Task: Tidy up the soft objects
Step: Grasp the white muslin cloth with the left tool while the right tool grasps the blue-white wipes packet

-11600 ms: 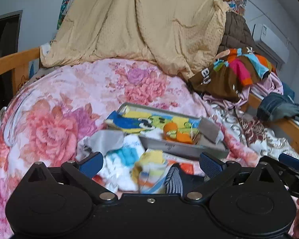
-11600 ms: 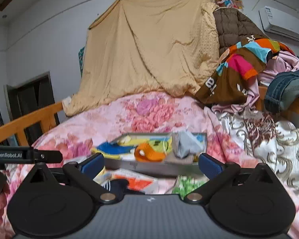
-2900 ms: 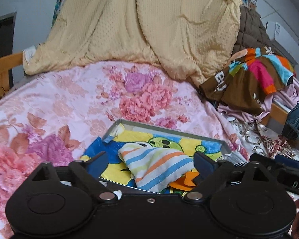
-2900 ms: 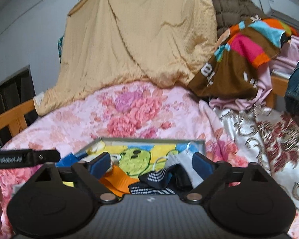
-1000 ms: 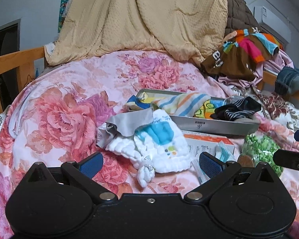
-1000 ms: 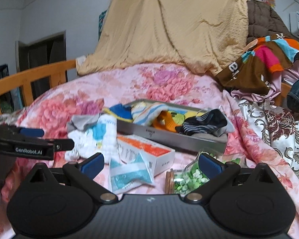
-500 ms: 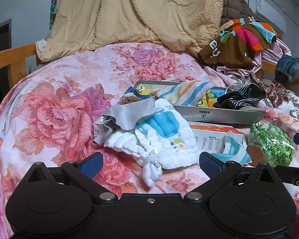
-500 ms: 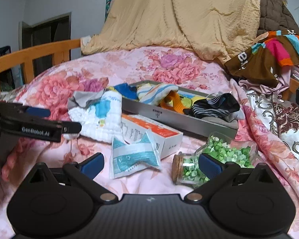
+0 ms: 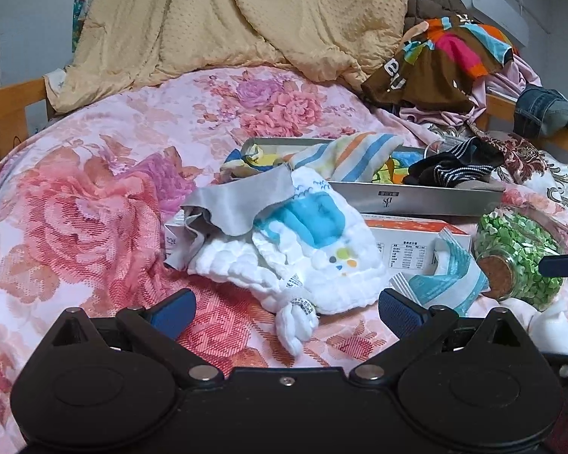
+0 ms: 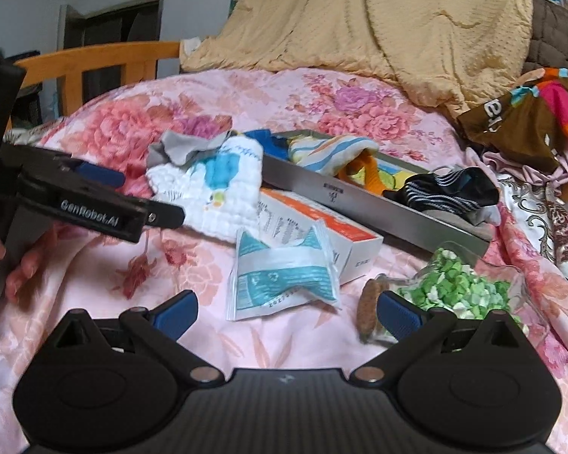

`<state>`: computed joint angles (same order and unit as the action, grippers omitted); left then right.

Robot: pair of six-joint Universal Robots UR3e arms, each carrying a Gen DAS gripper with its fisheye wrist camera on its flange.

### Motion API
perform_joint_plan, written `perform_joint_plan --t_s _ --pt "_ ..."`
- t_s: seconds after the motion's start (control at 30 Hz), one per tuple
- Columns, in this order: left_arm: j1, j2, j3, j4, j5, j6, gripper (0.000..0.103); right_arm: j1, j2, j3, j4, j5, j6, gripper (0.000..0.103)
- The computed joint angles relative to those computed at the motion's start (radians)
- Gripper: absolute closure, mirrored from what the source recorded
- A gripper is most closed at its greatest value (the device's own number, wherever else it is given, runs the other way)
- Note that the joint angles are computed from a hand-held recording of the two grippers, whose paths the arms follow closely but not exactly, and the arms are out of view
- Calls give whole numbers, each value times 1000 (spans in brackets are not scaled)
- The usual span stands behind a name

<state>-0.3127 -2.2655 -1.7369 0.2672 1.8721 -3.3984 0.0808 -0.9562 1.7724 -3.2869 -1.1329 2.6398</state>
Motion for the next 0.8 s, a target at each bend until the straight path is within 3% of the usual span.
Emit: perform_joint_plan --t_s 0.43,0.8 --pt "44 -35 75 -57 -87 27 1 22 76 -98 38 -45 11 0" --pt "79 -42 157 -182 -128 -145 16 64 206 -188 -119 -64 17 0"
